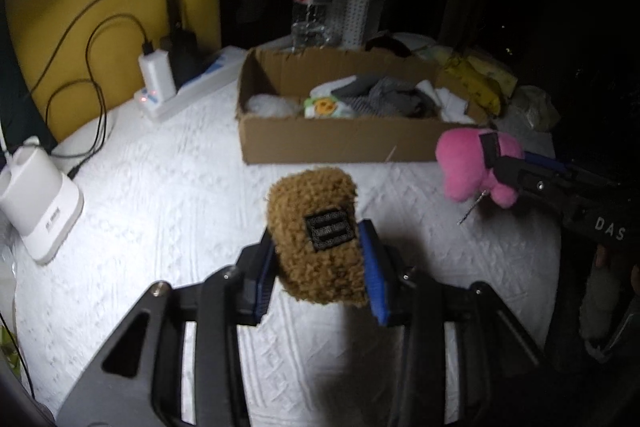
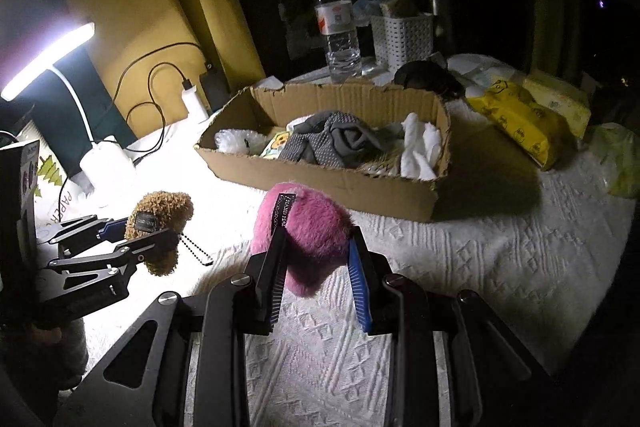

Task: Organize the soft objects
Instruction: 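Carry the teddy bear with the left tool while the right tool carries the pink plush to the box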

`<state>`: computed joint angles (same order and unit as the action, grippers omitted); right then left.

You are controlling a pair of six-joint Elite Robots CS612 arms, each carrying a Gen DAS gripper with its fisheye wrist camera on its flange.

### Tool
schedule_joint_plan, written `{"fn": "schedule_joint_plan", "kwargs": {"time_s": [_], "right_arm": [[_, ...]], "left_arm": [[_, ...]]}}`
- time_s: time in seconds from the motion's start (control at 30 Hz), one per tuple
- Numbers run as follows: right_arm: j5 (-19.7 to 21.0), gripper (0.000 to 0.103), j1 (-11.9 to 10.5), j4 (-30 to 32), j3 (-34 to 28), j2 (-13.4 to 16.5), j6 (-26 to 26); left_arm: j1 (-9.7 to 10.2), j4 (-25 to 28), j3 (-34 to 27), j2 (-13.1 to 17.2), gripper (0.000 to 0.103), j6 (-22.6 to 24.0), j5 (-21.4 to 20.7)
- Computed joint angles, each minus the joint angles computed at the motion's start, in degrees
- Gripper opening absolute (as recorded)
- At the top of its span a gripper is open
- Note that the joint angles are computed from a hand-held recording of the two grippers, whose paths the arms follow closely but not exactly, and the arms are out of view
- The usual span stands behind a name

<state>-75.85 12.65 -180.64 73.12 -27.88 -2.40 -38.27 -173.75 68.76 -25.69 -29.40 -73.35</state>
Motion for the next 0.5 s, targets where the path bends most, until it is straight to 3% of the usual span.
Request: {"fn": "schedule_joint_plan", "kwargs": {"time_s": [0.5], "right_arm": [[0.84, 0.031, -0.74, -1.04, -3.52, 0.71, -0.92]], "left_arm": [[0.56, 0.44, -6.80, 1.83, 0.040, 5.05, 1.04]]}}
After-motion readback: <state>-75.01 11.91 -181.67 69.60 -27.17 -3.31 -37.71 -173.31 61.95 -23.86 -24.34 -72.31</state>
